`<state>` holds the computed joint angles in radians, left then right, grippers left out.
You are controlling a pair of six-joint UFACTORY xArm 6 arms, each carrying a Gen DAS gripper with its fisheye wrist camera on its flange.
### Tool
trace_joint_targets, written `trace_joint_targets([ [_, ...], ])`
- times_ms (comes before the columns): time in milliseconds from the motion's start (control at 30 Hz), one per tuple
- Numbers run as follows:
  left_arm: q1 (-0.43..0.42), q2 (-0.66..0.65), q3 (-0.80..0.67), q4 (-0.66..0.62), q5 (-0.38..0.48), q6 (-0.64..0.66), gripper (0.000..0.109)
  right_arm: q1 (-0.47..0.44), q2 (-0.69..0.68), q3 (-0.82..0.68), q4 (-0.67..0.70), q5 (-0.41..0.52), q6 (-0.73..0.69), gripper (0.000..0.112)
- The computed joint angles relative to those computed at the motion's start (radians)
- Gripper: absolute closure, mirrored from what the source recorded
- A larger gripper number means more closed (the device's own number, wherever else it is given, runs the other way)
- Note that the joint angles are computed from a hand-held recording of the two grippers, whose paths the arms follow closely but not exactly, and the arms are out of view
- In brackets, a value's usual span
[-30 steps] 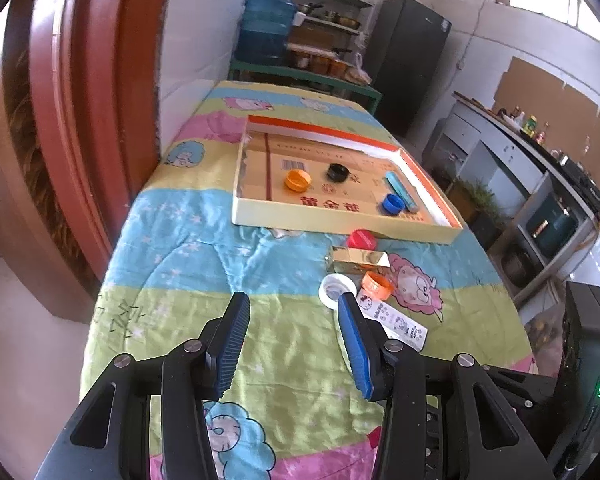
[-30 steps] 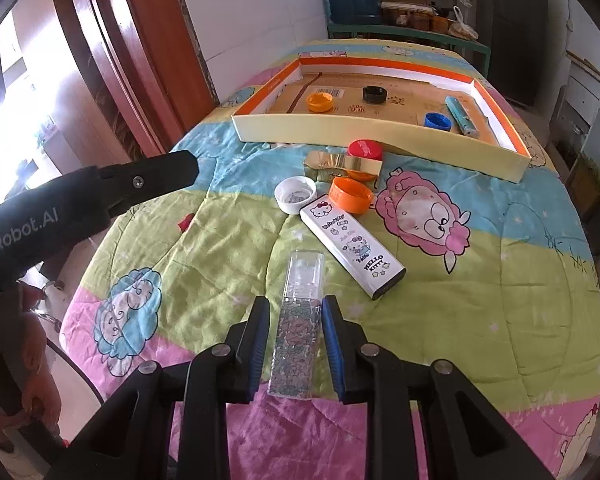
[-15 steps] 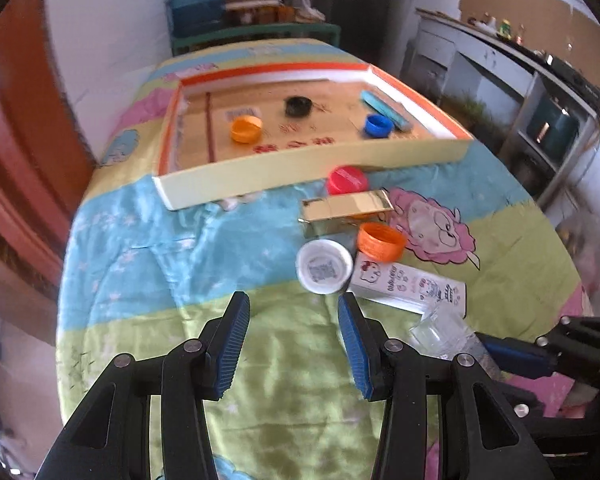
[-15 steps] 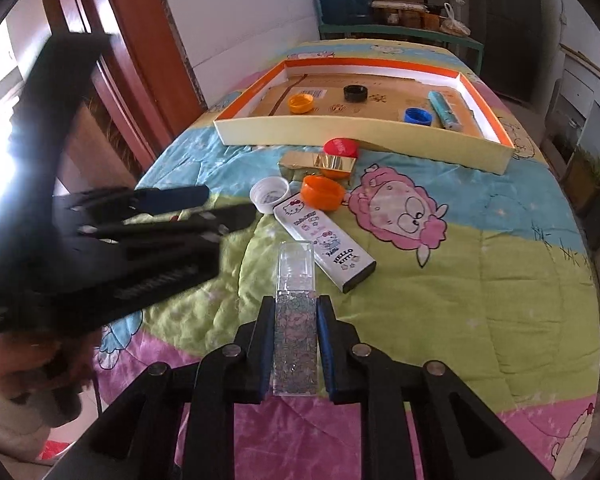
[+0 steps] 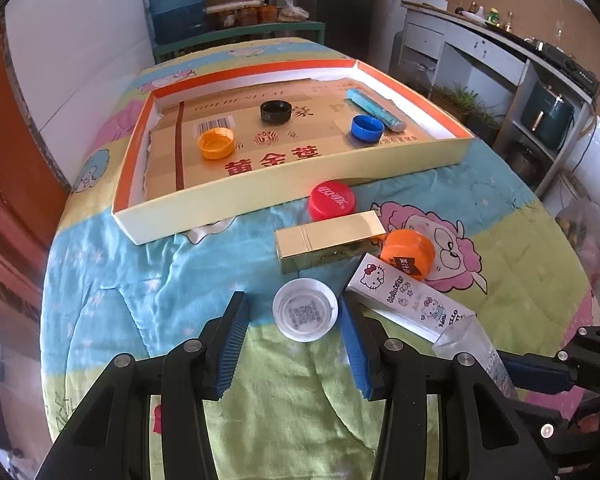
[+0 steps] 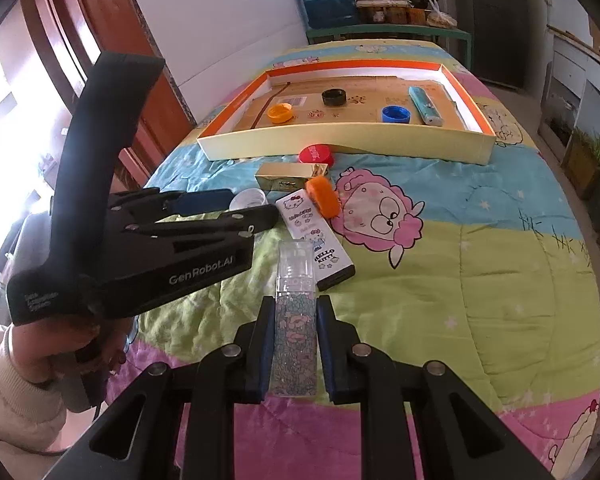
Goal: Organize rigid objects
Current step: 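Lower the left tool onto the white bottle cap and close it, then carry the white cap with the left tool while the right tool carries the glitter tube to the tray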
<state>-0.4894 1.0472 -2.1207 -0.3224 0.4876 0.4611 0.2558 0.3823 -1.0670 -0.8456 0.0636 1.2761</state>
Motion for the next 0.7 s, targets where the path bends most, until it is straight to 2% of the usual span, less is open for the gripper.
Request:
trace_joint_targets([
  [67,0.0,-0.018,0.037,-0.028,-0.033,0.032,0.078,0.001,0.001,0.003,0.025,-0.004,-0.027,0.092],
  [600,0.005,-0.165,0.242,-0.286,-0.119,0.168,0.078,-0.014,0.005,-0.005,-0.039,-0.05,0.012,0.092],
  [700,0.0,-0.195,0.276,-0.3,-0.134,0.186,0.078,-0.012,0.0,-0.011,-0.042,-0.046,0.008,0.092],
])
